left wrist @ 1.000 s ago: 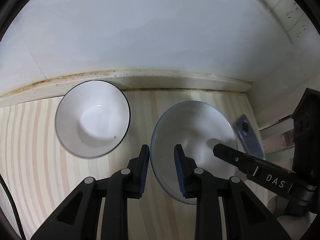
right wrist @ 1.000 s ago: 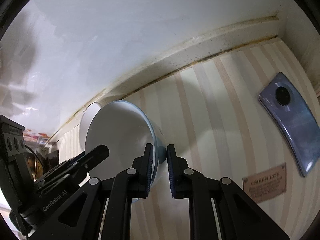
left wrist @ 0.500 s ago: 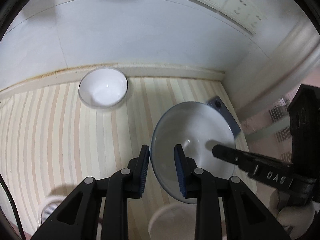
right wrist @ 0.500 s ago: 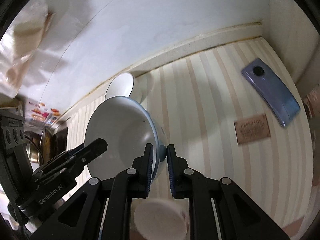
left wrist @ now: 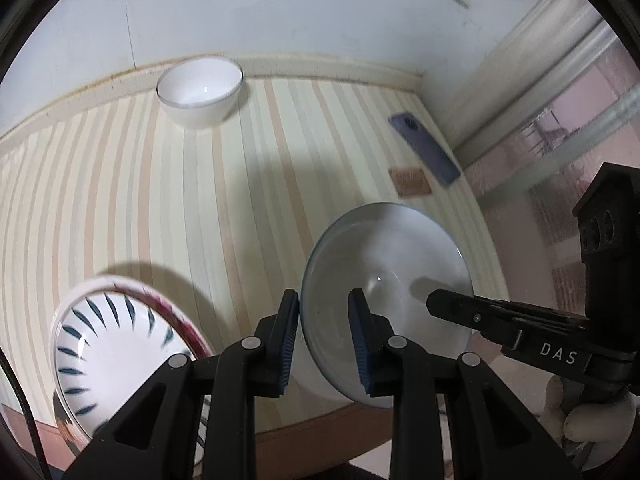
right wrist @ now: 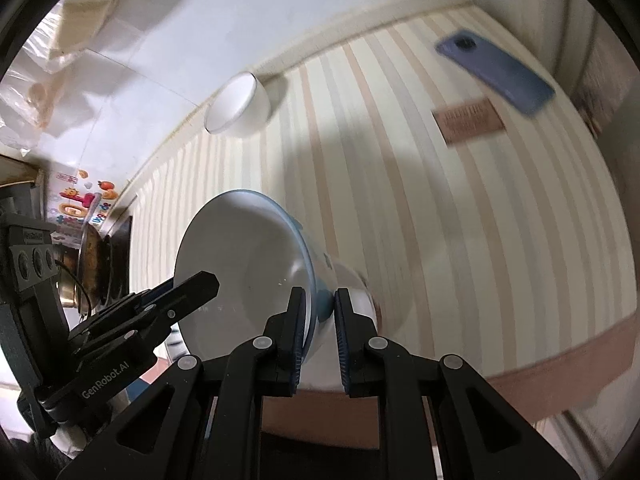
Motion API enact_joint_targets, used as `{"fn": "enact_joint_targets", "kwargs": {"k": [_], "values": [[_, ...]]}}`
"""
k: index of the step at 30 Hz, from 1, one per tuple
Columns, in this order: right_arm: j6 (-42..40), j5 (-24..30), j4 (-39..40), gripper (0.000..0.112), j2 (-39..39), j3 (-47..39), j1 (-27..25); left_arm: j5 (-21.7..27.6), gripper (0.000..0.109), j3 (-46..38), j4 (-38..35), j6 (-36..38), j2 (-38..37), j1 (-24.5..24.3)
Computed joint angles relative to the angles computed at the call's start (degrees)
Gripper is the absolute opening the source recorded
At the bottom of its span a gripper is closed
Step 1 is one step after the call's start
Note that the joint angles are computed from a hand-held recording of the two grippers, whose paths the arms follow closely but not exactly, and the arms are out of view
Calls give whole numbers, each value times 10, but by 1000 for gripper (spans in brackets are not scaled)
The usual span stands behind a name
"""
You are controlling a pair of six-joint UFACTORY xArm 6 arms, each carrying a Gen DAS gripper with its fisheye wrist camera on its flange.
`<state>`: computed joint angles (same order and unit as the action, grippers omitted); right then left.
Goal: Organize plates and bowls
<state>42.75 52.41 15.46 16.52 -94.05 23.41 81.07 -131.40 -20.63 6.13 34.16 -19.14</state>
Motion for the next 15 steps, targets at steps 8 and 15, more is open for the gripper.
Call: {"fn": "enact_joint_targets", "kwargs": {"k": [8, 15], "values": [[13, -24, 16, 16, -23, 70, 12, -43, 23, 108, 27, 16, -47, -16], [11, -30, 18, 16, -19, 81, 11, -47, 23, 128, 42, 16, -48, -21]]}}
